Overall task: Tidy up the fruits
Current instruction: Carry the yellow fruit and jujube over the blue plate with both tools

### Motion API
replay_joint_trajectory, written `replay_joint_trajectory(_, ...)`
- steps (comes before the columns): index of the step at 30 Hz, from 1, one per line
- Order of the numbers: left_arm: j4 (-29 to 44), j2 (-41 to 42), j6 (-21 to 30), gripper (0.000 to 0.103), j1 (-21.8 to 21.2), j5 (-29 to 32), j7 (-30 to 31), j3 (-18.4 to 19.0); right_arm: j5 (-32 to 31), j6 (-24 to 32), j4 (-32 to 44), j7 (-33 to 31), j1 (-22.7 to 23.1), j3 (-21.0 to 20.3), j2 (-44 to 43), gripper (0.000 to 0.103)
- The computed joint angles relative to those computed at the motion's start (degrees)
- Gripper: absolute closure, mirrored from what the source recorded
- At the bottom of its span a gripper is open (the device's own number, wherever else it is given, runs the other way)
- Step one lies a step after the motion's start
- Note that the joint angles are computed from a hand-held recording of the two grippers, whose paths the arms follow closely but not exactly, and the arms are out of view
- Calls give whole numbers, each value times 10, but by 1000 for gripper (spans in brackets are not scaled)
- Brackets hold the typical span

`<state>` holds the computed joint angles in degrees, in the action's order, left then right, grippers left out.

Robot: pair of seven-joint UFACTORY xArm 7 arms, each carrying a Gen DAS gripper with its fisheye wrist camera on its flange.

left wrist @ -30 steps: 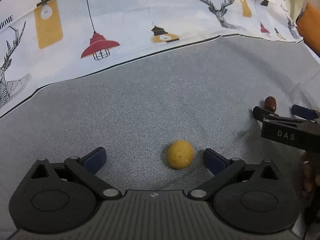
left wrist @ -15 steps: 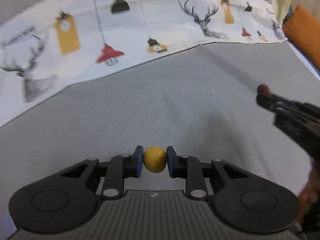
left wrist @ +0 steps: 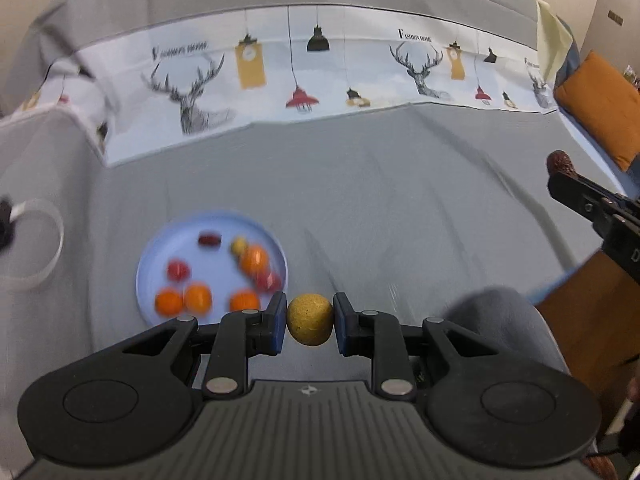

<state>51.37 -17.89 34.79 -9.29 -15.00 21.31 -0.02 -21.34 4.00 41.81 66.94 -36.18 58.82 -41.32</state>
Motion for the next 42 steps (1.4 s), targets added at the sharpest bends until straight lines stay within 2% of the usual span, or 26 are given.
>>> replay_joint_trajectory(5, -66, -86, 11, 76, 7, 1, -6, 9, 10, 37, -19, 9, 87, -24, -38, 82)
replay_joint_trajectory(12, -96, -146, 16, 76, 9, -1, -13, 29, -1, 59, -12, 23, 125, -23, -59, 82)
replay_joint_trajectory(32, -103, -168, 16, 76, 25, 1, -12, 56, -7, 70, 28, 12, 113, 8, -46, 82)
replay_joint_trajectory(38, -90, -144, 7, 76, 37, 4, -12, 58, -13, 61, 50, -2, 87, 29, -11, 82)
replay_joint_trajectory(42, -75, -120, 5, 76, 43, 3, -15, 60, -17, 50, 73, -10, 47, 61, 14, 82)
